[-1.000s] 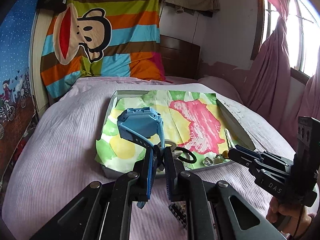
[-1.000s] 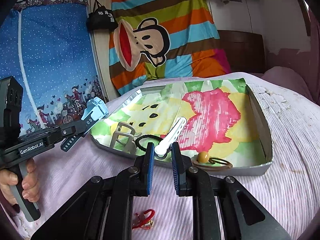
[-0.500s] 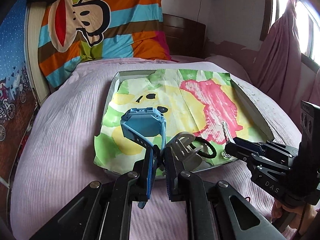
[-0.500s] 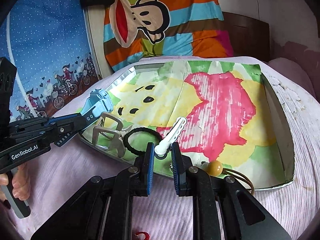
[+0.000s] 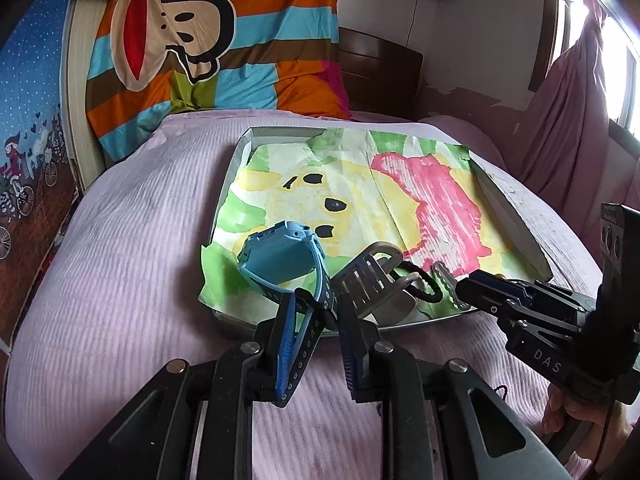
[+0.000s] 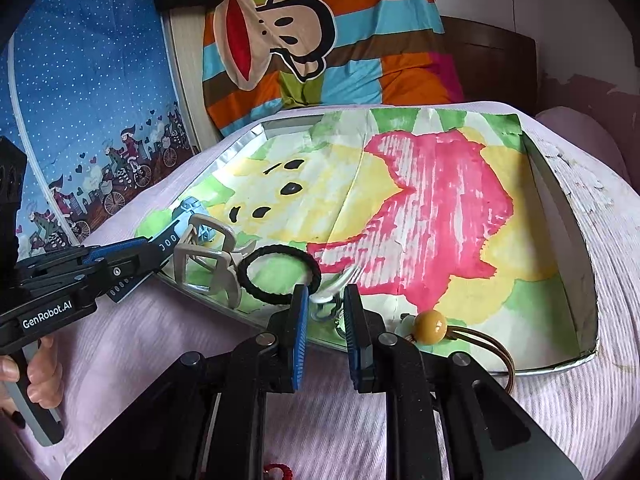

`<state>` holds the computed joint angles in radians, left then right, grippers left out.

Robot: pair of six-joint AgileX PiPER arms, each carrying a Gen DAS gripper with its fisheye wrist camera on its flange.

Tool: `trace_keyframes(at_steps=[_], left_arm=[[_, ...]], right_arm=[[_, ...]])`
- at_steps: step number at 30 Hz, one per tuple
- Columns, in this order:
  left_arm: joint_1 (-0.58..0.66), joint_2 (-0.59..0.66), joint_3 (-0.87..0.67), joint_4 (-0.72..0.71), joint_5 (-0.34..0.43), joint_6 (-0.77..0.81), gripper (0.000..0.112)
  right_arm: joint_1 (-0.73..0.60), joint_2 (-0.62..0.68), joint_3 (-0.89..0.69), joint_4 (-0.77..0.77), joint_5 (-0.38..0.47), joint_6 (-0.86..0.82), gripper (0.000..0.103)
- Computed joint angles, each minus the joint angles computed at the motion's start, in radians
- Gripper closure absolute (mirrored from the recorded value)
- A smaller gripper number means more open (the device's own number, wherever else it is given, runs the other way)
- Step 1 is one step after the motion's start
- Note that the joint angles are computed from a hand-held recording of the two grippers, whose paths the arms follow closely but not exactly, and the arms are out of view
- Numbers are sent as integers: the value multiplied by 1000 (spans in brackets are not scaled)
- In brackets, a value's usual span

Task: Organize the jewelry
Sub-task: 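Carry the watch and white clip into the tray, open both tools and withdraw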

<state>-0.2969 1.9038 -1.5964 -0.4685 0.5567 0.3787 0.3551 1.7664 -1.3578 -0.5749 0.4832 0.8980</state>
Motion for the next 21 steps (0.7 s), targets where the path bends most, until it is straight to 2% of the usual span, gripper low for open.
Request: trace_keyframes(at_steps=[3, 5, 7, 9, 11, 14, 16, 18, 21], left_arm=[[15, -18, 34, -70, -10, 46, 91], [22, -40, 70, -115, -33, 82, 87], [32, -74, 133, -207, -69, 160, 67], [34, -115, 206, -287, -130, 234, 52], [38, -151, 266, -377, -173, 326, 51], [52, -191, 329, -502, -190, 430, 44], [58, -226, 386, -645, -222, 564, 33], [57, -256, 430, -762, -252, 682, 29], [45, -295, 488, -941, -301, 864, 15]], right_arm=[[12, -14, 17, -52, -1, 47, 78], [33, -36, 50, -151, -7, 137, 70], [54, -63, 93, -273, -14, 251, 65], [76, -93, 138, -404, -8, 387, 59], [95, -131, 192, -526, -10, 524, 53], [134, -184, 262, -686, 27, 707, 42], [166, -221, 315, -796, 67, 834, 35], [190, -255, 361, -873, 100, 933, 23], [241, -294, 416, -961, 182, 1034, 9]])
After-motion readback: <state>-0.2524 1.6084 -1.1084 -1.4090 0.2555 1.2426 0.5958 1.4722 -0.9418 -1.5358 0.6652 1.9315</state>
